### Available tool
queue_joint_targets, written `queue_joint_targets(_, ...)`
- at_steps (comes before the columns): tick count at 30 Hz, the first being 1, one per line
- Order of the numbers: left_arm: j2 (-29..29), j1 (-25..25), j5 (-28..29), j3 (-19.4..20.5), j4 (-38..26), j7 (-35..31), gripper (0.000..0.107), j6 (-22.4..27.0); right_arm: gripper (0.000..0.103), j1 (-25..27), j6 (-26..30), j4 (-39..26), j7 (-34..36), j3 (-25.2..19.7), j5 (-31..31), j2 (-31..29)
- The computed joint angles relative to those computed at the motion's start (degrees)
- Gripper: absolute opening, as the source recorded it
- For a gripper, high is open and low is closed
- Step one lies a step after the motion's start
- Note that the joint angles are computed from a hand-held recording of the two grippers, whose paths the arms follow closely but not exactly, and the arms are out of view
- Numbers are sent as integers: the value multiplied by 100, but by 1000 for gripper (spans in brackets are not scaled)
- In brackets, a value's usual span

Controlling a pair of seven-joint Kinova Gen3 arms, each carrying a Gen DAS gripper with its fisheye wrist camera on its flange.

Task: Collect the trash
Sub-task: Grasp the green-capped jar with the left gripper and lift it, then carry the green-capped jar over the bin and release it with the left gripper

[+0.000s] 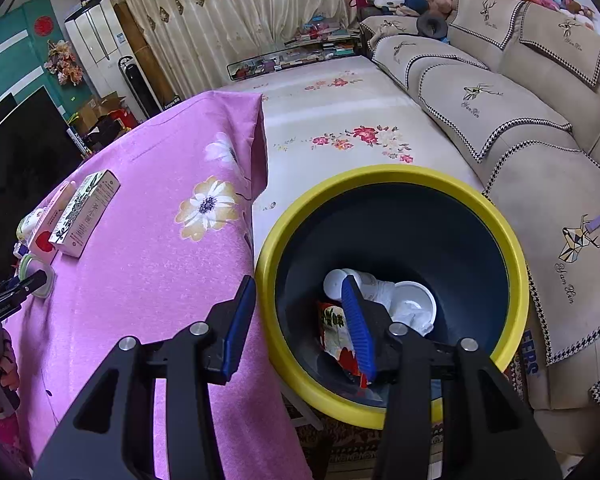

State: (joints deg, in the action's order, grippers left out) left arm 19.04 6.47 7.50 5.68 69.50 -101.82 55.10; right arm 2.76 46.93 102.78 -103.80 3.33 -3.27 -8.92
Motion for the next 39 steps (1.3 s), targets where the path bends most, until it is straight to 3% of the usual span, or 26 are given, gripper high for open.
queue_joint_targets(11,-572,198,64,131,333,-104,72,21,43,106,-150,282,196,161,-167,-324)
queue_joint_targets(19,-664,744,18,336,178,-79,72,141,43,322,-117,565,362,470,-196,-735)
queue_joint_targets(28,-238,1681,-309,552,-448,203,72,350,43,642,-76,813,914,1174,-424,-1037)
queue_joint_targets(39,908,2739,-539,581,-1993,336,72,896,43,1081,-13,822,1389,1647,-596,-1049)
